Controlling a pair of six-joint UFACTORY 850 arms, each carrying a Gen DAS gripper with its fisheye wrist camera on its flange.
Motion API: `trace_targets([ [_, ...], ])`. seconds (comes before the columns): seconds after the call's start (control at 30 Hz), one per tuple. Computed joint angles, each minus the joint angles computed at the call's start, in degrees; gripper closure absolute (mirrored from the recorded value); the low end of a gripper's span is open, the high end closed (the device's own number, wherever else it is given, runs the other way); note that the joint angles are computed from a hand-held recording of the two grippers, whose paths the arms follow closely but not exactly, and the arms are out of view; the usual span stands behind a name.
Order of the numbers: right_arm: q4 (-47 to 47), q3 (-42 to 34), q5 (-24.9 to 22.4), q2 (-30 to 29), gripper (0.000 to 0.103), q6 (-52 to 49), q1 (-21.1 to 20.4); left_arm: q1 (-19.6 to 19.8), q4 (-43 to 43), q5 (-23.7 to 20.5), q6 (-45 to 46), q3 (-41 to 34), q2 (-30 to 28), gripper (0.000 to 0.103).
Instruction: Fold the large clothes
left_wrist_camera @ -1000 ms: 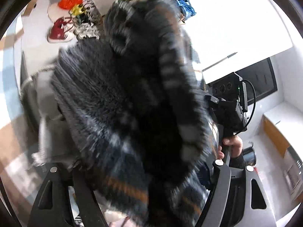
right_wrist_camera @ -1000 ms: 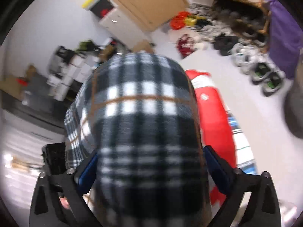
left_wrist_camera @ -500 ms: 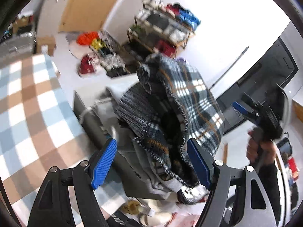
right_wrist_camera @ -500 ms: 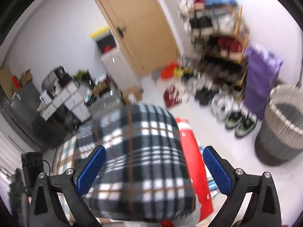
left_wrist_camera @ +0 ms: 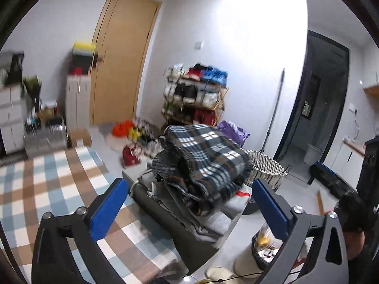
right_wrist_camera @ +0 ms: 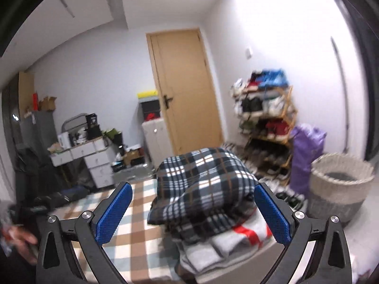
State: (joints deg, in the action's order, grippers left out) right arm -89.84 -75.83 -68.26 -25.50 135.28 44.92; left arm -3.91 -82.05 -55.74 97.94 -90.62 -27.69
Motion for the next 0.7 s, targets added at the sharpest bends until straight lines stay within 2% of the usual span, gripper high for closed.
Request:
trace_targets([
  [0.13,2.66,-4.07,-7.19,-6.24,0.0,-1.14,4.09,0.62,-7.56,3.38,11.66,11.02,6.35,0.001],
  [0.3,5.2,-6.78,-13.78,-10.74,0.0,3.18,8.18,2.11,-17.82,5.27,22.0,18.79,10.32,0.001],
  [0.5,7.87,-8.12,-18.48,-12.28,0.0,2.48,11.65,3.61,-20.14,5.77,24.56,22.36,12.03,0.001],
  [0.7,8.87,-7.3,-20.58,-11.78,0.0,5.48,13.62,3.68,-21.13,4.99,25.32,23.39,13.14,0.001],
])
